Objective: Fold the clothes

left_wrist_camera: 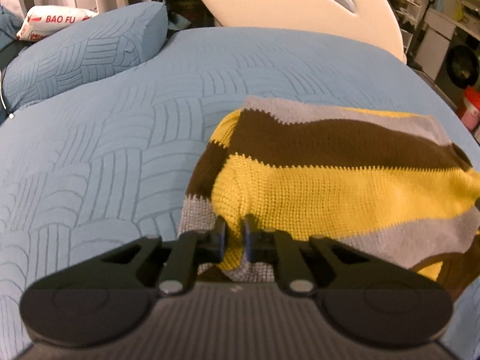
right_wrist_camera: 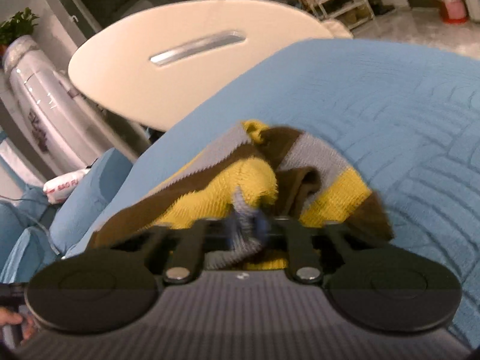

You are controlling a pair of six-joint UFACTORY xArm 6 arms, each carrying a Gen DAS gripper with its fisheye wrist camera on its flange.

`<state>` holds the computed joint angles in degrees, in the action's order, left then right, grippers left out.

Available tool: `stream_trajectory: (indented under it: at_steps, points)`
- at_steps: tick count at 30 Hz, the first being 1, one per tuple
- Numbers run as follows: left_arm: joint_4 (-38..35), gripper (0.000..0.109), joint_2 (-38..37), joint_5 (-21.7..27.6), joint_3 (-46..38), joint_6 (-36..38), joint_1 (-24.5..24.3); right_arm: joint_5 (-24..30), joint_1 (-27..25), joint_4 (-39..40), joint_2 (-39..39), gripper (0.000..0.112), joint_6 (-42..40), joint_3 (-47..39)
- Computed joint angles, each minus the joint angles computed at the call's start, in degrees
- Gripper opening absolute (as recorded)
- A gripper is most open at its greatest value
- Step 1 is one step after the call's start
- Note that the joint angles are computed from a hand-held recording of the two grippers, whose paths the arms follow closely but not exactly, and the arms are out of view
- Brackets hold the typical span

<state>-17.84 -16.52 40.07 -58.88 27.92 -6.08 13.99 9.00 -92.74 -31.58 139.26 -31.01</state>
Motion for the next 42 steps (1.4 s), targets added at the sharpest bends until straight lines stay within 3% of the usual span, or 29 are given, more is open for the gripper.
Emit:
stream_trajectory:
  at_steps: [3,6,9,11,13,15,18,20,22,24,26,27,29,31,33,35,37,38,40,42]
  points:
    - [0.50,0.011,-1.08,-1.38,0.36,-2.00,0.25,6.03,2.99,4.69,-4.35,0.009,-4.18,2.35]
    - [-2.11,0.012,-3.82,-0.91,1.23,0.75,0.79,14.55,8.35,5.60,-10.65,0.009,-5.58,4.59]
    - [-6.70,0.012,-7.07,0.53,1.94,4.84,1.49,25.82,17.05,4.94,-15.83,0.004,-7.56,5.65]
    - [-9.72,0.012,-8.59,3.35,1.58,6.34,2.55,36.02,24.96,4.26,-19.03,0.004,-9.21,6.29]
    - [-10.51,0.012,-8.54,5.89,0.98,5.98,3.46,40.46,28.66,5.77,-20.68,0.004,-9.91,6.76]
    - [-9.28,0.012,-6.81,8.66,-0.20,4.47,3.95,37.78,27.13,9.33,-21.09,0.006,-10.78,7.01]
    - [-6.08,0.013,-3.73,9.70,-1.00,1.24,4.43,24.05,17.40,15.61,-18.98,0.007,-12.60,7.15]
    - [-5.87,0.013,-2.96,9.78,-1.44,0.84,4.77,15.96,12.37,14.07,-18.09,0.009,-8.92,7.83]
    - [-5.99,0.013,-2.51,9.82,-1.92,0.92,5.01,12.35,9.97,12.38,-16.35,0.018,-6.59,7.45]
    - [-6.03,0.013,-2.68,9.84,-1.92,1.06,5.13,9.26,7.62,10.29,-13.19,0.051,-4.24,6.22]
    - [-6.30,0.013,-2.70,10.04,-2.27,1.24,5.32,7.36,6.09,8.57,-10.10,0.070,-2.52,4.88]
    - [-6.44,0.013,-2.96,10.13,-2.00,1.44,5.47,6.52,5.50,8.75,-8.02,0.072,-3.23,3.89]
    - [-6.34,0.013,-2.74,10.32,-2.28,1.51,5.53,4.48,4.19,11.79,-3.96,0.072,-7.63,2.01]
    - [-6.29,0.013,-2.46,10.68,-2.76,1.32,5.60,6.58,4.82,16.88,-2.56,0.069,-14.22,1.55]
    - [-6.33,0.013,-2.30,11.05,-3.07,0.87,5.75,12.55,6.60,16.71,-4.07,0.072,-13.90,1.71]
    - [-6.09,0.013,-2.23,11.27,-3.23,0.73,5.63,9.83,4.71,11.52,-4.01,0.071,-7.65,1.80]
    - [-5.82,0.013,-2.29,11.59,-3.37,0.83,5.49,0.39,0.79,8.49,-0.71,0.024,-8.43,0.03]
    - [-6.01,0.013,-2.33,12.25,-3.74,1.09,5.64,-1.70,0.10,9.19,-0.26,0.009,-12.41,-0.31]
    - [-6.78,0.013,-2.83,13.37,-4.24,1.68,6.19,1.32,1.68,9.04,-2.98,0.009,-14.65,0.22]
    - [-8.40,0.012,-4.03,14.70,-4.39,2.89,7.09,10.06,6.47,7.03,-8.01,0.009,-10.22,1.79]
